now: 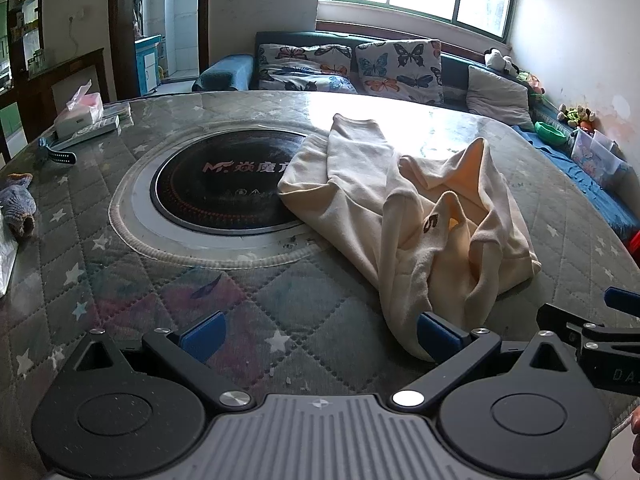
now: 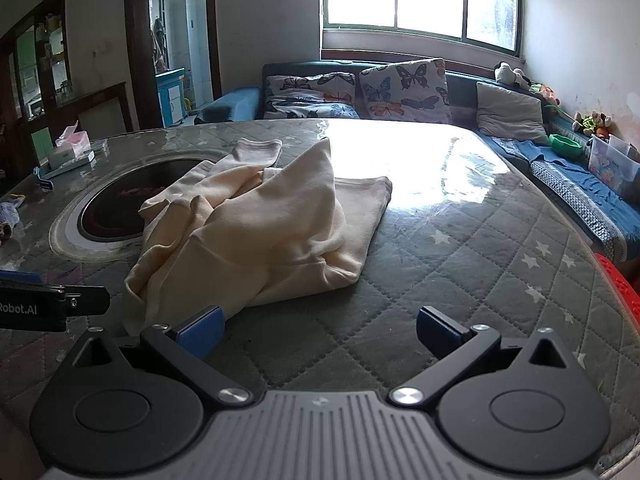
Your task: Fold clothes
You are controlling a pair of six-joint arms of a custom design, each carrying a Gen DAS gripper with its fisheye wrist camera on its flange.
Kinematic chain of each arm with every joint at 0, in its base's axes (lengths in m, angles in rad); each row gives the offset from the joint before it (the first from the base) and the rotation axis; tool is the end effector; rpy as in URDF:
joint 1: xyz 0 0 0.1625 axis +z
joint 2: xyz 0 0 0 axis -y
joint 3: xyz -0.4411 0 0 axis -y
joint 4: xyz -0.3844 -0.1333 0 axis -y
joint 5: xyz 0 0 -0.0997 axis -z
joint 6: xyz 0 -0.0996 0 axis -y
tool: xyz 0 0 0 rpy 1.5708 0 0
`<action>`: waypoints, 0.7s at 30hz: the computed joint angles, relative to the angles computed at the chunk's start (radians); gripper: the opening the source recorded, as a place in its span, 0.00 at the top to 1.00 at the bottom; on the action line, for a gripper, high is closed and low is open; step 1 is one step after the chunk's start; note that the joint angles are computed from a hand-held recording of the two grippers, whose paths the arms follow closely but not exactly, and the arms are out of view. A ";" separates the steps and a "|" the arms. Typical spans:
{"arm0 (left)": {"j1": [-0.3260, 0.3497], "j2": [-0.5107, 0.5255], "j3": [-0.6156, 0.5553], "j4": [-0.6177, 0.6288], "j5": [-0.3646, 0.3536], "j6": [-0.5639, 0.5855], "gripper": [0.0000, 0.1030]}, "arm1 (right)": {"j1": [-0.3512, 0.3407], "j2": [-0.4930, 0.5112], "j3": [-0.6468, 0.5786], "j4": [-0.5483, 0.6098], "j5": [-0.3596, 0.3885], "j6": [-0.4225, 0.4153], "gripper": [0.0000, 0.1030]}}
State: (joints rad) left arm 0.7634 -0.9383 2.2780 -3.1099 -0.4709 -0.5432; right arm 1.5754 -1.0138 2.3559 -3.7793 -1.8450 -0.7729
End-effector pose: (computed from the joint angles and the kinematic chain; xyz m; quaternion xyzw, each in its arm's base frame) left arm -0.1756 -0.4753 0.1195 0.0602 0.8478 -0.3913 0.3529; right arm 0.1084 -0.4575 0.1764 0.2877 -0.8538 0.3390 0.2709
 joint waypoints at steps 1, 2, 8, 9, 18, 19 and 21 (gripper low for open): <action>-0.001 -0.001 0.001 0.002 0.000 -0.003 0.00 | 0.000 -0.002 0.001 0.000 0.003 0.000 0.00; -0.002 -0.001 0.002 0.003 0.000 -0.005 0.00 | -0.001 -0.003 0.002 0.001 0.006 0.000 0.00; -0.010 -0.001 0.008 -0.002 0.003 -0.005 0.00 | -0.001 -0.008 0.013 -0.009 0.014 -0.001 0.00; -0.011 -0.001 0.008 -0.002 0.003 -0.006 0.00 | -0.001 -0.010 0.015 -0.010 0.015 -0.001 0.00; -0.014 -0.002 0.007 0.017 0.000 -0.017 0.00 | -0.003 -0.018 0.021 -0.006 0.026 -0.002 0.00; -0.014 -0.002 0.006 0.019 -0.001 -0.017 0.00 | -0.003 -0.018 0.021 -0.006 0.025 -0.002 0.00; -0.013 -0.001 0.005 0.017 -0.003 -0.014 0.00 | -0.003 -0.016 0.019 -0.005 0.024 -0.002 0.00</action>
State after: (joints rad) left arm 0.7506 -0.9395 2.2835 -3.0927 -0.4735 -0.5575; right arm 1.5723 -1.0303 2.3753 -3.7842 -1.8209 -0.7746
